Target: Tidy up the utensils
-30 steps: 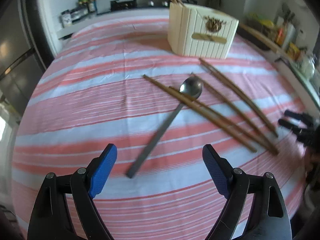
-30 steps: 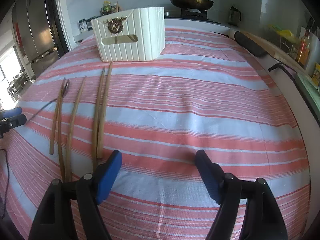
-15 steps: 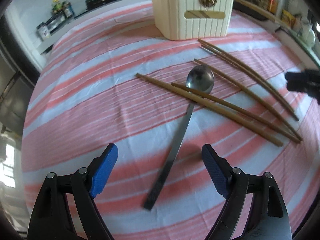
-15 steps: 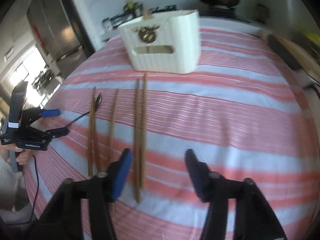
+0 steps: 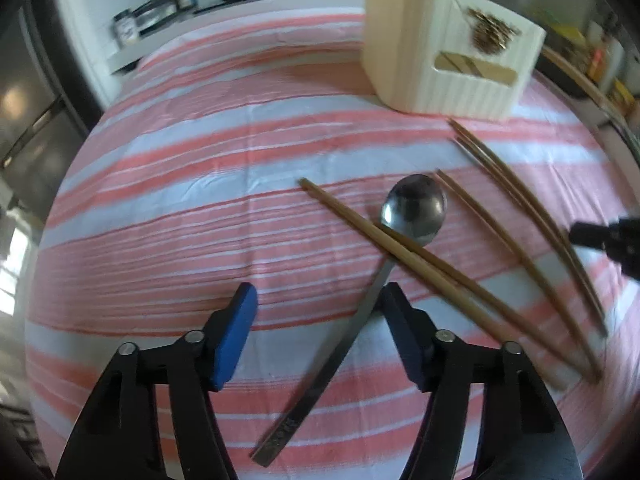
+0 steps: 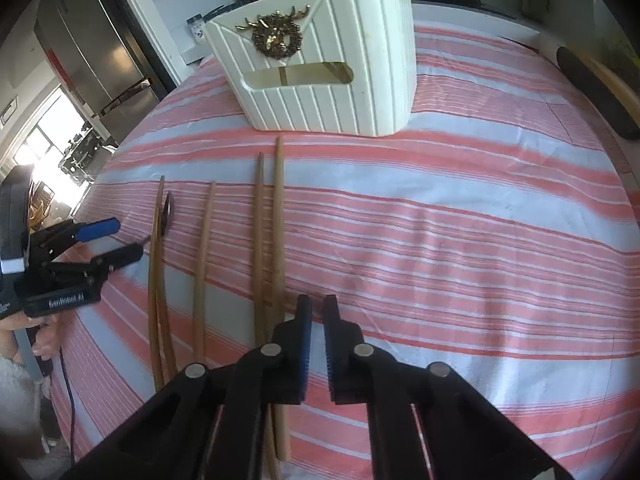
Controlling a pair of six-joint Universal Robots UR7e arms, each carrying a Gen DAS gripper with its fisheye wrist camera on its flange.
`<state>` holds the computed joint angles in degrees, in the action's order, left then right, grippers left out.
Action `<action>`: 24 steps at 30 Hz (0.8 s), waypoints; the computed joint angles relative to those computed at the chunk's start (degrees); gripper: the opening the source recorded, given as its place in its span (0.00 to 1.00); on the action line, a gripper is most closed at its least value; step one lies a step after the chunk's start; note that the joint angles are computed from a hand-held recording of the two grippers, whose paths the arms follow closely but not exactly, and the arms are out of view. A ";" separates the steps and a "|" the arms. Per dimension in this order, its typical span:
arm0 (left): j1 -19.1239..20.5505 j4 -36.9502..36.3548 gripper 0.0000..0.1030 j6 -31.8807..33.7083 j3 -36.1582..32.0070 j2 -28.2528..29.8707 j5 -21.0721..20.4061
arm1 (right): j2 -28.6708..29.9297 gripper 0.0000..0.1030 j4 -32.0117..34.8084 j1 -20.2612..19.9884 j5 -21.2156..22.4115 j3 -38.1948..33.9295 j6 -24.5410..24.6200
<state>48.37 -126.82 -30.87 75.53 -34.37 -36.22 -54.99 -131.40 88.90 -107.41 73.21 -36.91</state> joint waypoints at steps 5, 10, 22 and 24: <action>-0.07 0.22 0.51 -1.77 0.10 -0.12 0.81 | -0.01 0.02 -3.76 0.93 -2.71 1.76 -3.30; 0.09 1.76 0.48 -7.59 0.95 -1.09 2.20 | -0.13 0.00 -9.95 1.56 -6.01 4.11 -5.04; 0.87 0.95 0.43 -13.73 5.96 -5.37 3.50 | -3.89 0.00 -17.57 -0.48 -8.34 8.68 -3.52; 0.86 1.99 0.43 -15.75 6.69 -6.08 4.16 | -4.45 0.00 -19.49 -0.86 -9.19 9.53 -3.21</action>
